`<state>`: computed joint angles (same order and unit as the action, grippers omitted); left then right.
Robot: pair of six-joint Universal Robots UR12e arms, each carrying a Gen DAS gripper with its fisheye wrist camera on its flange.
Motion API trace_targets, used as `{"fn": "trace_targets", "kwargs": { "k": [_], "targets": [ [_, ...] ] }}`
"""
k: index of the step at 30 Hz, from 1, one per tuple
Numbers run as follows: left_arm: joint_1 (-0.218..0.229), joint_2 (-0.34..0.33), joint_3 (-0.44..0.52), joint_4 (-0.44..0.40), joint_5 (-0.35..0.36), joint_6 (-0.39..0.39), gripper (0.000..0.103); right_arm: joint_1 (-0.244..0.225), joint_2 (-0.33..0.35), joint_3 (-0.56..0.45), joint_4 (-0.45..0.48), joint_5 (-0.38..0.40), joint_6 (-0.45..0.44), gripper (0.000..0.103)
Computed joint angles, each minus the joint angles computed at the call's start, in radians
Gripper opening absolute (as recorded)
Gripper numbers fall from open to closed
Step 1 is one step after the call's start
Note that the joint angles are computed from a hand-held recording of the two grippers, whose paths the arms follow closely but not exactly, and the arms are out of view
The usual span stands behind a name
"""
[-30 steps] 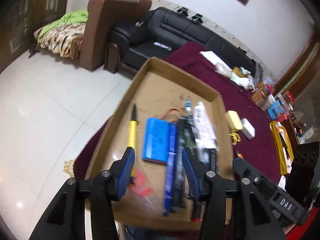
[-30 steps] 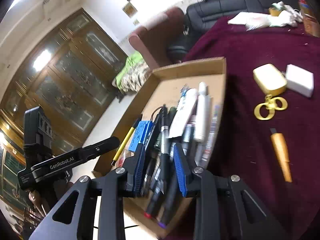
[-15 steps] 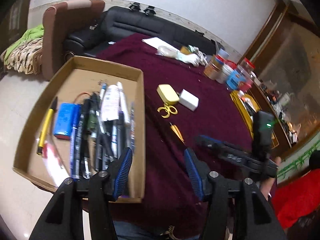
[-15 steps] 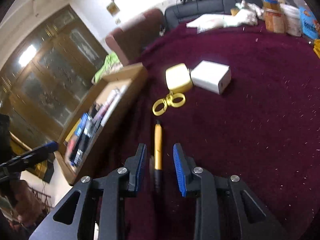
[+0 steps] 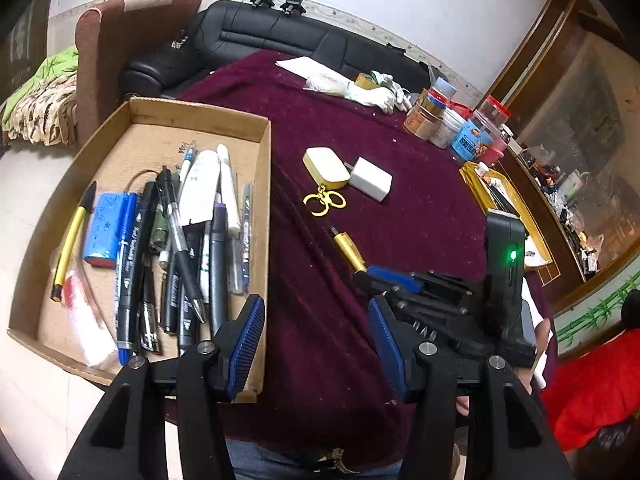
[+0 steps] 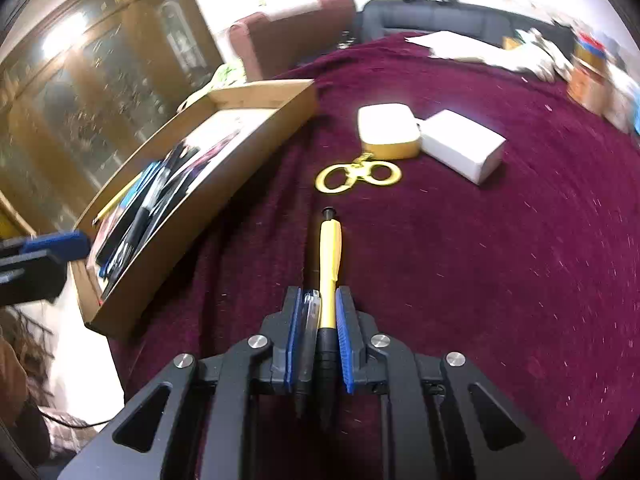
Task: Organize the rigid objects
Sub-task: 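Grasp a yellow pen with right gripper while left grasps the white charger block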
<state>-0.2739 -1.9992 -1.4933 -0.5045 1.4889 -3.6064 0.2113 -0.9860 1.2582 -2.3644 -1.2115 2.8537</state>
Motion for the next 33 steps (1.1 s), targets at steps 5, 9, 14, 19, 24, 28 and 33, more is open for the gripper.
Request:
{"fn": "trace_targets", "kwargs": {
  "k": [5,9,14,19,24,28,33],
  "targets": [
    [-0.007,-0.011,0.015,-0.018,0.001,0.014,0.057,-0.014,-0.011,0.008,-0.029,-0.104,0.045,0.017],
    [-0.013,-0.031,0.048,-0.050,-0.018,0.011,0.057,-0.017,-0.005,-0.013,-0.021,-0.206,0.098,0.017],
    [-0.023,-0.067,0.114,-0.070,-0.022,0.034,0.065,-0.031,0.033,-0.074,-0.016,-0.258,0.187,0.017],
    [-0.035,-0.145,0.251,-0.154,0.016,0.075,0.073,-0.071,0.040,-0.039,-0.140,-0.138,0.279,0.017],
    [-0.058,-0.270,0.468,-0.297,0.105,0.158,0.073,-0.076,0.041,-0.039,-0.161,-0.153,0.322,0.016],
    [-0.075,-0.392,0.676,-0.425,0.170,0.220,0.073,-0.083,0.037,-0.031,-0.180,-0.178,0.394,0.016],
    [-0.082,-0.535,0.928,-0.578,0.204,0.256,0.073,-0.093,0.038,-0.033,-0.176,-0.139,0.423,0.016]
  ]
}}
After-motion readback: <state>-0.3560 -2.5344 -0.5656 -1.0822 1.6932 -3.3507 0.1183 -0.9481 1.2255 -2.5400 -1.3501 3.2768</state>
